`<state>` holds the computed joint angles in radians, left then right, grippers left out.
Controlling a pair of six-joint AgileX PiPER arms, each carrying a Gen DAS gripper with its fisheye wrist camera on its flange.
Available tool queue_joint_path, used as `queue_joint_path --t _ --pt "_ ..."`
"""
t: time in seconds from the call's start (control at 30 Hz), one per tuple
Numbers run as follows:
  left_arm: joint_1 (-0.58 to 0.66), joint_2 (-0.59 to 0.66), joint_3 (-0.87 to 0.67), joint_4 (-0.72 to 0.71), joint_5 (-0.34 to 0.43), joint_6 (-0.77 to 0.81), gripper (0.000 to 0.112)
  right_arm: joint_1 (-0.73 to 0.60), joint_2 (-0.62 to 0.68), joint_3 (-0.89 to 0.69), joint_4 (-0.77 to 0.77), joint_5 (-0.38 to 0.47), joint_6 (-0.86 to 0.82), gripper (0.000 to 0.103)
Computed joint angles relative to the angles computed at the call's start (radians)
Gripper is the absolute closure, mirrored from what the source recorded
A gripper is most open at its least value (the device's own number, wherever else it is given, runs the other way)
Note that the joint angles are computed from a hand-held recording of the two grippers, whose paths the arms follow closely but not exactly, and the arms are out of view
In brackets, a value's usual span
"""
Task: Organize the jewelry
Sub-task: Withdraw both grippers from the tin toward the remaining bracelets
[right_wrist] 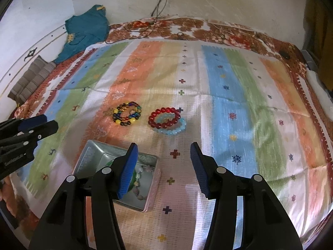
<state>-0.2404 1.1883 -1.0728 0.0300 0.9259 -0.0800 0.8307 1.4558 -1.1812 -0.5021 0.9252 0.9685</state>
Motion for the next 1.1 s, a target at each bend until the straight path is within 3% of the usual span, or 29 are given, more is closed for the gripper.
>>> queue_joint_path --t 0.37,0.6,0.73,1.1 --pt "-0.005 0.018 -0.003 -0.002 -0.013 0.0 0.057 -0.033 0.014 0.0 0.026 -0.017 -0.018 0.035" --pt "-0.004 0.034 -0.01 -0.021 -0.026 0.024 0.053 -0.055 0.012 0.001 0.041 -0.039 -0.022 0.033" --pt "0.025 0.052 -0.018 -0.106 -0.029 0.087 0.051 -0.057 0.031 -0.015 0.039 -0.032 -0.032 0.033" --pt "-0.005 0.116 -0.033 -0.047 -0.075 0.089 0.049 -0.089 0.098 -0.063 0.034 -0.028 -0.092 0.028"
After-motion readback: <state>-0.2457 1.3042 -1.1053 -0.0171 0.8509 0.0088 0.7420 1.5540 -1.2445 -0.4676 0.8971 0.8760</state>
